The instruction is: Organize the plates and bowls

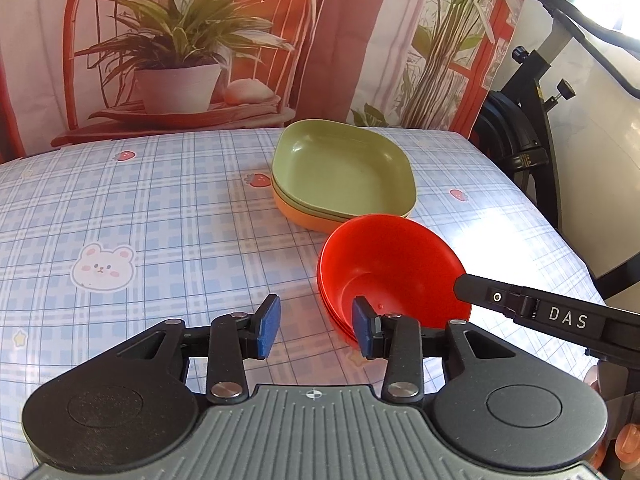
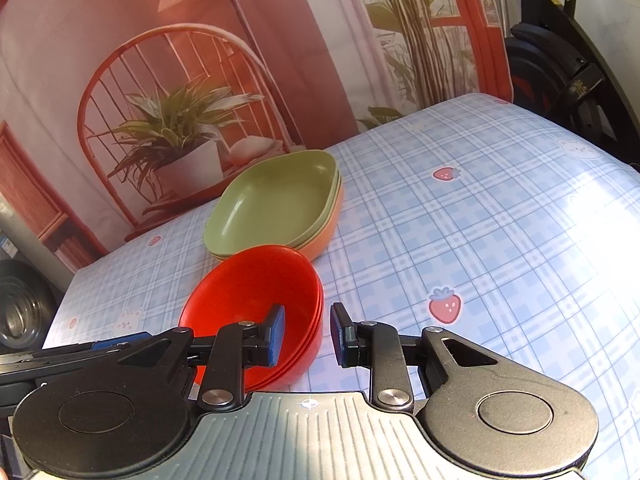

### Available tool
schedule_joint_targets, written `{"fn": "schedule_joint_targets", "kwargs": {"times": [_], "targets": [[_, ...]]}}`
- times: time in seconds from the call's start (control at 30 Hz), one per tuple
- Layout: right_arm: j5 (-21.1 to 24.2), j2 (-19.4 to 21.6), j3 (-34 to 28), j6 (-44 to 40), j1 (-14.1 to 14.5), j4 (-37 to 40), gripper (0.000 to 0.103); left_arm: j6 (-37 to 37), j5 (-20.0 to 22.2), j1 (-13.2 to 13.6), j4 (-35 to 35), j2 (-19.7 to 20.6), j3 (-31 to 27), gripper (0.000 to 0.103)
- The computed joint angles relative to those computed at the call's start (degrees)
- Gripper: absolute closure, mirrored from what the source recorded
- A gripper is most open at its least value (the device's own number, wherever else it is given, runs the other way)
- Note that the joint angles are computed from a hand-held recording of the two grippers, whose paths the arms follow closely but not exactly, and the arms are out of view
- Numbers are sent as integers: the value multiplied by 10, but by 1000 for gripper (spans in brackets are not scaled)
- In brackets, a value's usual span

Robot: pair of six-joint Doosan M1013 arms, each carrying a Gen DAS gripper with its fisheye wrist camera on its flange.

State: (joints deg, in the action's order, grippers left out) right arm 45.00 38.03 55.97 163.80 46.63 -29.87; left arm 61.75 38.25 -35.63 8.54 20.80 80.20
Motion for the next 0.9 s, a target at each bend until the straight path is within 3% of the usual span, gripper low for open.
{"fn": "schedule_joint_targets", "kwargs": {"times": [0.33,0.9], "targets": [[-16,4,5,-6,-8,27,79,43,-6,7,-70,18,-7,62],[-15,12,-3,-20,-9,33,79,45,-25,11,-100,27,-4,62]]}}
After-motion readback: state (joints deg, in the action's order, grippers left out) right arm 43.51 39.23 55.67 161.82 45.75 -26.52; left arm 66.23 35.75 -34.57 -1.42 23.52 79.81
